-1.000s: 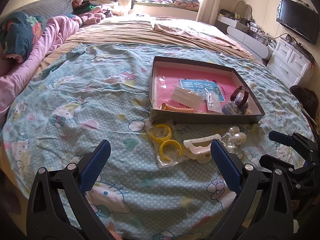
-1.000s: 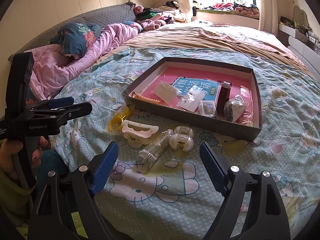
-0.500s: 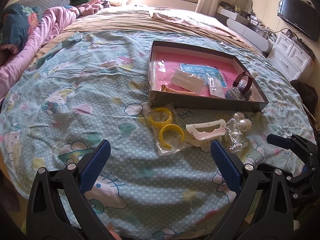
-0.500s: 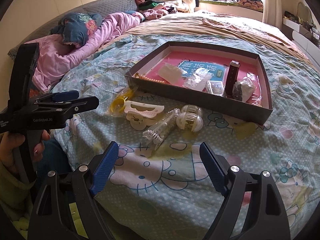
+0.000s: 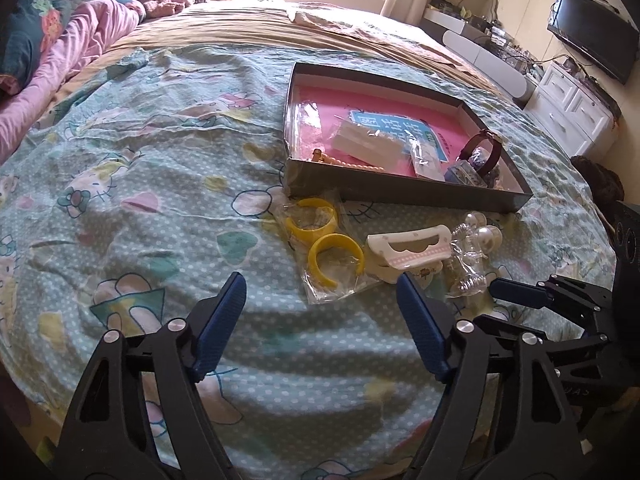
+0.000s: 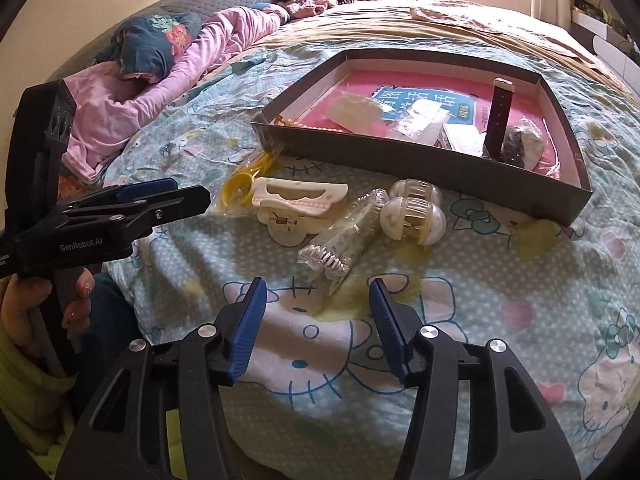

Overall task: Organize jewelry
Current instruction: 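Grasp the yellow bangle bag with the left tool while the right grasps the clear plastic item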

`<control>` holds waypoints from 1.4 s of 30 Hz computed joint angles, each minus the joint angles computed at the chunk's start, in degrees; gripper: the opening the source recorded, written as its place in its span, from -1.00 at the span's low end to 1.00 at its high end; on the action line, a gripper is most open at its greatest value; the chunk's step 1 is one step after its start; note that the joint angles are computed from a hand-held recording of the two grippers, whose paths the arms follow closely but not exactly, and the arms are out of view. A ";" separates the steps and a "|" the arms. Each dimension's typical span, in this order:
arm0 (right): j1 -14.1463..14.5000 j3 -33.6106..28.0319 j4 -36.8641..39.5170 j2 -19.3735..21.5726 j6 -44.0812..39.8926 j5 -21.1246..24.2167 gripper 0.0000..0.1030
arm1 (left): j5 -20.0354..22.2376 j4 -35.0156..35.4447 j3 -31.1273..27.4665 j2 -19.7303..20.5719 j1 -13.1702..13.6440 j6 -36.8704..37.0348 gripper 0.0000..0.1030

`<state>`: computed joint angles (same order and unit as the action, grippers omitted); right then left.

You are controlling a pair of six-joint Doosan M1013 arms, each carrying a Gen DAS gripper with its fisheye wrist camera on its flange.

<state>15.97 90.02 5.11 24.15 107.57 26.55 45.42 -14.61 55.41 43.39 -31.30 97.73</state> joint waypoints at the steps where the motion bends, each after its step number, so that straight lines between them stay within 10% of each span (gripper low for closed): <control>1: -0.02 -0.11 -0.19 0.09 0.18 -0.01 0.00 | 0.16 -0.13 -0.11 0.09 -0.06 0.33 0.17; 42: -0.97 -1.65 -3.27 2.29 2.21 -2.18 -0.38 | 5.26 2.22 -7.12 4.87 -0.63 -1.69 -0.31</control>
<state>15.01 88.37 1.83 26.44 109.78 24.36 50.69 -12.40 48.30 48.26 -31.92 96.03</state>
